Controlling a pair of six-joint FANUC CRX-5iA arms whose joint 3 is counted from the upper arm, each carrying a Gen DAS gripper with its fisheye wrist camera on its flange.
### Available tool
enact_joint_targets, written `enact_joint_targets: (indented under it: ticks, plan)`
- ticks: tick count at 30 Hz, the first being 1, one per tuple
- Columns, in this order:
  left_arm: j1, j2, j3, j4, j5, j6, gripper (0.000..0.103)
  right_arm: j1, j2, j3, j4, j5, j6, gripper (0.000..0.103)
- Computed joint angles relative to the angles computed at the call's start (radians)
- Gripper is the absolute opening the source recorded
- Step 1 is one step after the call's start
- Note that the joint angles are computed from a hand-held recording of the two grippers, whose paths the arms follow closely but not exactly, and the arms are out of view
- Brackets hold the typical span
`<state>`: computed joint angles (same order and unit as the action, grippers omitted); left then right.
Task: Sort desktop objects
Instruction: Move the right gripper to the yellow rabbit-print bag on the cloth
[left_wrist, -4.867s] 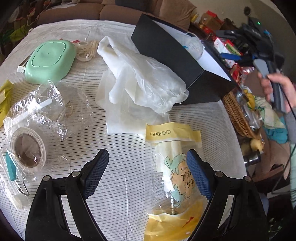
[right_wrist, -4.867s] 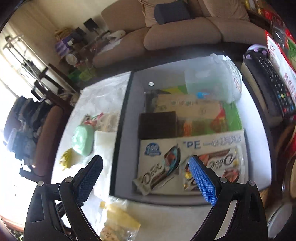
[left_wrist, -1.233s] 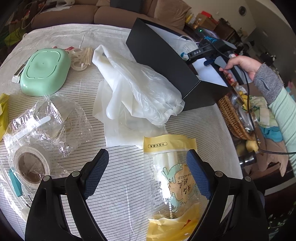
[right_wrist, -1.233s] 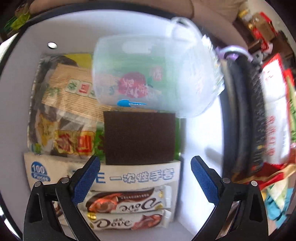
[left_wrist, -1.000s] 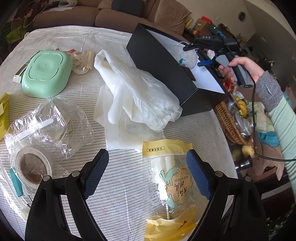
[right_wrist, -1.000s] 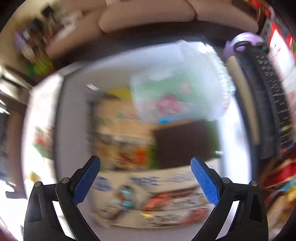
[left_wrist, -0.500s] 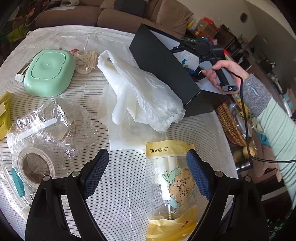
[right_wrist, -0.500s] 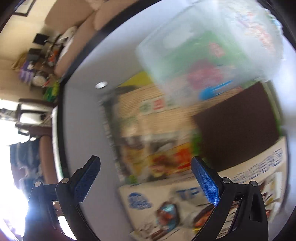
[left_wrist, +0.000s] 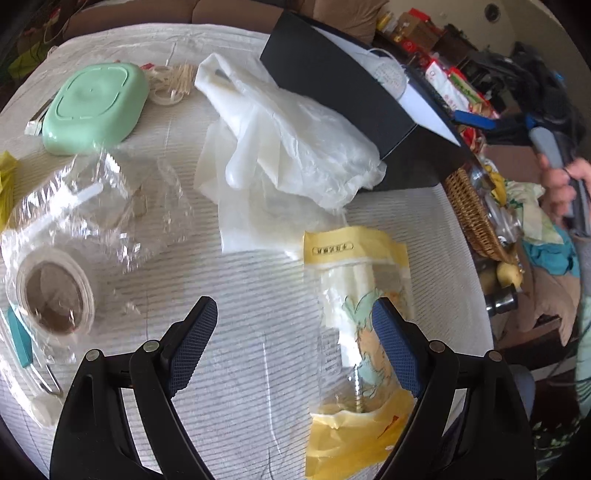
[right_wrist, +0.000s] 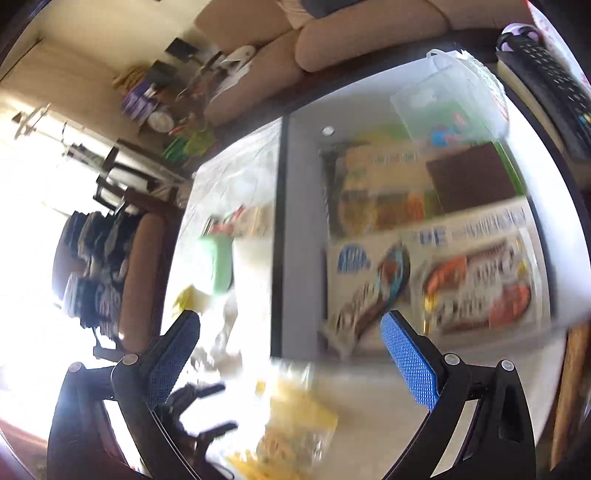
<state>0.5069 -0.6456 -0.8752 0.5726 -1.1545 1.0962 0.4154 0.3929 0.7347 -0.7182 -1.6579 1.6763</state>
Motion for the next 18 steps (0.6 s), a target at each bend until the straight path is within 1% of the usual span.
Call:
enact_joint_targets:
  ticks: [3,5,7,9,12,13,15,18]
  plan:
    - [0.010,-0.052,-0.022,-0.028,-0.051,0.018,0.084,-0.019,-0.146,-0.223,-0.013,0.030,0.082,0.101]
    - [0.020,-0.078,-0.041,-0.022,-0.076,0.028,0.084,-0.027,-0.218,-0.350,-0.019,0.045,0.110,0.101]
    - [0.016,-0.080,-0.055,-0.008,-0.084,0.036,0.084,-0.023,-0.262,-0.464,-0.023,0.063,0.118,0.101]
    - [-0.020,-0.057,-0.049,-0.017,-0.064,0.060,0.085,-0.014,-0.283,-0.559,-0.019,0.087,0.104,0.101]
    - [-0.071,-0.032,-0.030,-0.057,-0.035,0.106,0.085,0.000,-0.296,-0.661,-0.023,0.144,0.083,0.100]
    - [-0.085,-0.026,-0.022,-0.069,-0.030,0.124,0.085,-0.001,-0.299,-0.684,-0.036,0.157,0.083,0.098]
    - [-0.113,-0.013,-0.005,-0.096,-0.022,0.167,0.084,0.007,-0.307,-0.718,-0.045,0.182,0.089,0.087]
    - [-0.153,-0.007,0.017,-0.147,-0.008,0.232,0.084,0.040,-0.320,-0.748,-0.013,0.221,0.085,0.080]
